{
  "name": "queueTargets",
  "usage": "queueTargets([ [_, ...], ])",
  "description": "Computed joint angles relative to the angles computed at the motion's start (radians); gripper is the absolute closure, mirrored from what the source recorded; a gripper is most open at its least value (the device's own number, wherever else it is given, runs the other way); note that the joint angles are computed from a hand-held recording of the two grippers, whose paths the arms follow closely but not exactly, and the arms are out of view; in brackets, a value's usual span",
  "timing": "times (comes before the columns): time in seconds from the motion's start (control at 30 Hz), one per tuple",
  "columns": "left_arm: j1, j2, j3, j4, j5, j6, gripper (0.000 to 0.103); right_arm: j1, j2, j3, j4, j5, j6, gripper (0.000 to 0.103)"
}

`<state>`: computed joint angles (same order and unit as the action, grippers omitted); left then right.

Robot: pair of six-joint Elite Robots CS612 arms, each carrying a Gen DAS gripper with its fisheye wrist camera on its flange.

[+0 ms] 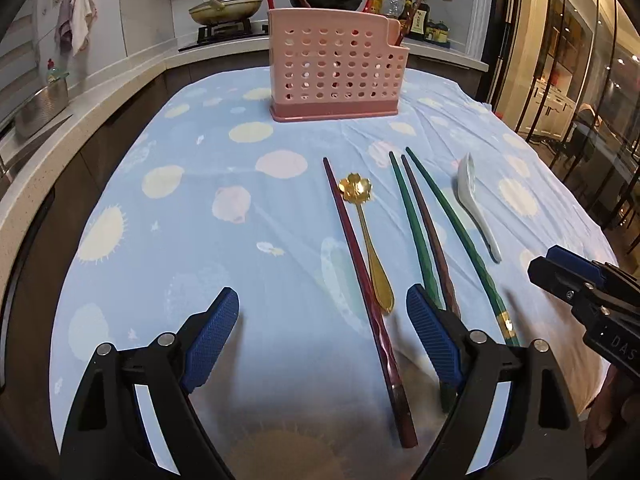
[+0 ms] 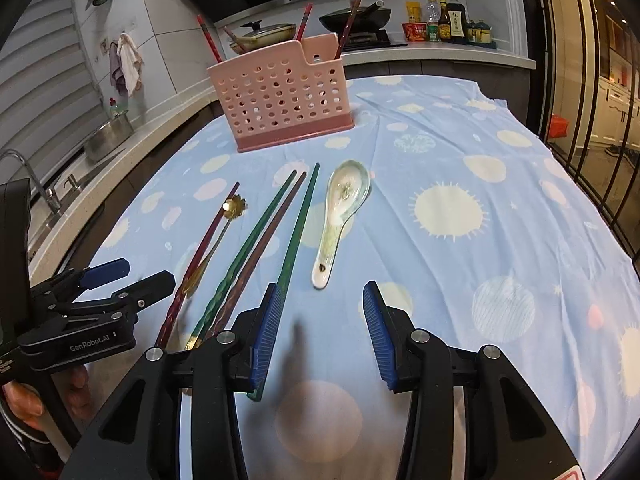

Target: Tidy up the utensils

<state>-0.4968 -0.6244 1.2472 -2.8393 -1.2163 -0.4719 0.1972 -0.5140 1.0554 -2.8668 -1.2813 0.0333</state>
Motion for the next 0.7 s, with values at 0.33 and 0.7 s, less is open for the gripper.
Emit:
queueTargets([
  [0.33, -0.013, -0.007, 0.040, -0.010, -0.005, 0.001, 0.021, 0.006, -0.015, 0.041, 0.012, 0.033, -0.015, 0.061],
  [0.7, -0.026, -0.008, 0.063, -0.047, 0.030, 0.007, 0.021, 0.022, -0.019, 0.056, 0.007, 0.013, -0.072, 0.061],
])
